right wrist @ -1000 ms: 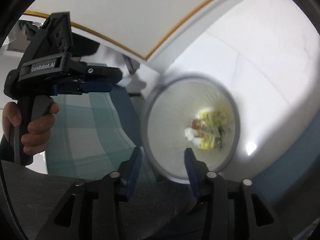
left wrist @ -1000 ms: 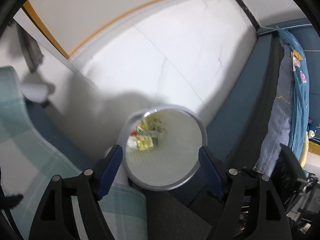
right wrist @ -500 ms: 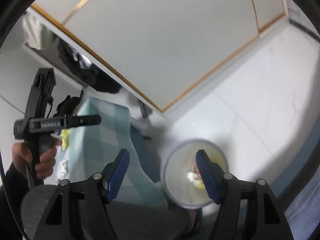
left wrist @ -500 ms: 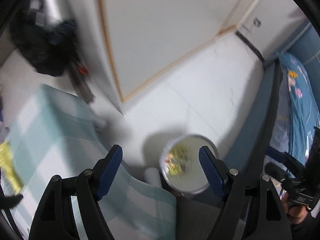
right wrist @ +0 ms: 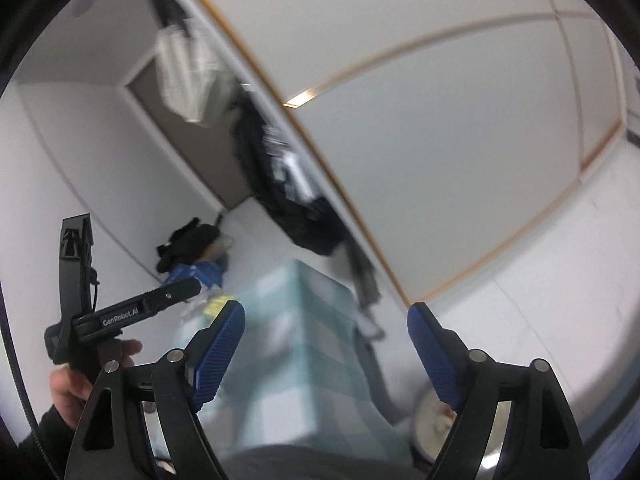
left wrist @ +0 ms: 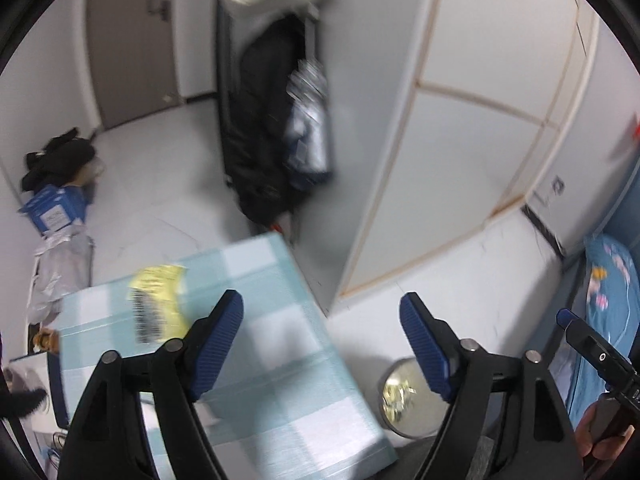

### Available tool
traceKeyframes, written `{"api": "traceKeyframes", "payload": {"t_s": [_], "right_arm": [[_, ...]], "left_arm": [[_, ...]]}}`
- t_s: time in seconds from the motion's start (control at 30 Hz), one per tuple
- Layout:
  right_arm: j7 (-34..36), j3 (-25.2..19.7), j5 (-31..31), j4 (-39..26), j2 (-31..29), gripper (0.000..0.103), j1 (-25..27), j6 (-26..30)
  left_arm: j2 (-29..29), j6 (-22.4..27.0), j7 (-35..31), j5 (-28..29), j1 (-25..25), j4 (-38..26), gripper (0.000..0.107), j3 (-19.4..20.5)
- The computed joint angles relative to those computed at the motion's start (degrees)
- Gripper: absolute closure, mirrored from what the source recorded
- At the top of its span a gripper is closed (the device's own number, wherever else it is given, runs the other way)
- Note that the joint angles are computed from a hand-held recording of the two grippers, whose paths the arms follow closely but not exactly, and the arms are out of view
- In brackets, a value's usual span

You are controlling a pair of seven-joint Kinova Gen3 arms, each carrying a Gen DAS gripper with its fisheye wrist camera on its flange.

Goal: Collect trash
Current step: 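Move both open tools back over the table toward the yellow bag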

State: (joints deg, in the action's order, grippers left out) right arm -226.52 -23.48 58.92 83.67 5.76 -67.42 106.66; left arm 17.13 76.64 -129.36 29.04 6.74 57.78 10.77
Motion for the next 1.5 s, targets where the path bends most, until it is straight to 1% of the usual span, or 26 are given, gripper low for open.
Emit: {"api": "traceKeyframes", "payload": {"t_s": [0.03,0.07,0.1,0.13,0.17,0.2,0.23,0.27,0.33,0.4,0.43,0.53,0.6,0.67,0.73,0.83,0.97,1.0,1.13,1.17,1.2,1.3,1.37,1.43,1.5], "right_arm": [[2.3,-0.7,1.7,-1.7,1.1,0.018,1.0,0.0],[4.7,-2.6,3.4,-3.5,2.0,0.017,2.7,0.3],[7.0,-5.2,5.5,-5.6,3.2,0.016,4.8,0.9],[9.3,-6.9,7.0,-7.0,4.0,0.016,6.3,1.0],[11.7,-7.5,8.8,-8.7,5.1,0.014,6.9,0.9],[14.0,-7.1,10.2,-10.4,6.1,0.013,6.9,0.3],[16.3,-5.6,11.1,-12.3,7.0,0.013,6.1,-0.6],[18.6,-3.0,11.0,-13.7,7.5,0.012,4.5,-1.5],[22.7,2.3,10.9,-16.8,8.8,0.012,1.1,-3.7],[26.3,7.6,10.4,-19.4,10.2,0.009,-1.7,-6.7],[27.8,9.3,10.3,-20.4,10.9,0.009,-2.7,-7.7],[31.6,11.6,10.2,-23.1,12.9,0.008,-3.2,-10.2],[33.6,13.0,10.0,-25.0,14.3,0.006,-3.3,-12.5],[35.1,14.4,9.3,-26.6,15.7,0.003,-3.4,-14.1],[36.6,15.8,8.6,-28.2,17.2,0.002,-3.6,-15.5],[39.8,17.6,6.5,-30.6,19.2,0.002,-2.7,-18.1],[43.5,19.7,2.6,-32.9,21.6,0.001,-0.9,-21.5],[44.3,20.2,1.5,-33.1,21.8,0.001,-0.4,-22.1],[48.8,22.2,-2.8,-35.1,23.6,0.001,1.7,-24.5],[50.0,23.6,-4.7,-35.1,23.7,0.001,2.1,-25.8],[51.3,23.9,-6.4,-35.3,23.9,0.001,3.2,-26.9],[56.3,22.4,-12.5,-37.4,25.2,0.001,9.0,-29.5],[59.6,22.8,-17.1,-39.2,26.5,0.001,11.7,-30.2],[62.4,21.8,-21.8,-40.1,27.6,0.001,15.7,-32.1],[65.8,19.5,-26.4,-41.5,29.1,0.001,20.3,-33.6]], "left_arm": [[-0.5,-0.5,-0.3,1.5,-1.6,0.1,0.023,-0.5],[-1.3,-1.7,-1.2,3.4,-3.3,1.1,0.022,-0.6],[-1.9,-2.3,-1.5,4.4,-4.2,1.5,0.021,-0.9],[-2.4,-2.9,-1.8,5.3,-5.2,1.8,0.021,-1.2],[-2.8,-3.8,-2.0,5.9,-5.9,2.5,0.020,-1.5],[-3.1,-4.8,-2.2,7.0,-6.9,3.1,0.020,-1.9],[-3.4,-5.6,-2.6,8.3,-8.0,3.8,0.017,-2.2],[-3.8,-6.8,-2.7,8.9,-8.6,4.8,0.013,-2.5],[-4.9,-8.3,-3.6,10.2,-9.8,6.7,0.011,-3.0],[-5.5,-9.9,-4.9,11.2,-10.8,8.2,0.011,-3.6],[-5.9,-11.1,-5.7,11.8,-11.4,9.3,0.011,-3.9],[-6.9,-14.1,-7.6,13.8,-12.9,12.2,0.006,-4.8],[-7.1,-16.1,-8.0,14.8,-13.8,13.5,0.006,-5.6],[-6.3,-17.1,-6.8,14.3,-14.2,13.3,0.006,-6.1],[-5.5,-17.8,-6.0,14.2,-14.9,13.1,0.006,-6.2],[-3.6,-19.7,-4.0,12.3,-15.1,12.4,0.006,-6.1],[-1.4,-20.9,-2.4,10.1,-15.8,11.7,0.006,-5.4],[-0.3,-20.8,-1.2,9.3,-15.7,10.8,0.006,-5.4],[4.3,-16.7,3.5,7.1,-16.5,5.6,0.006,-4.3],[5.0,-16.4,3.7,6.5,-16.5,4.8,0.006,-4.0],[5.4,-16.2,3.8,5.8,-16.6,4.3,0.006,-3.7],[7.0,-14.7,5.6,3.9,-16.5,1.4,0.006,-3.3],[8.3,-13.4,7.0,3.1,-16.7,-0.9,0.006,-3.0],[9.6,-12.4,8.3,2.0,-16.7,-2.9,0.006,-3.0],[11.0,-11.3,9.7,0.7,-16.4,-5.3,0.006,-2.9]]}}
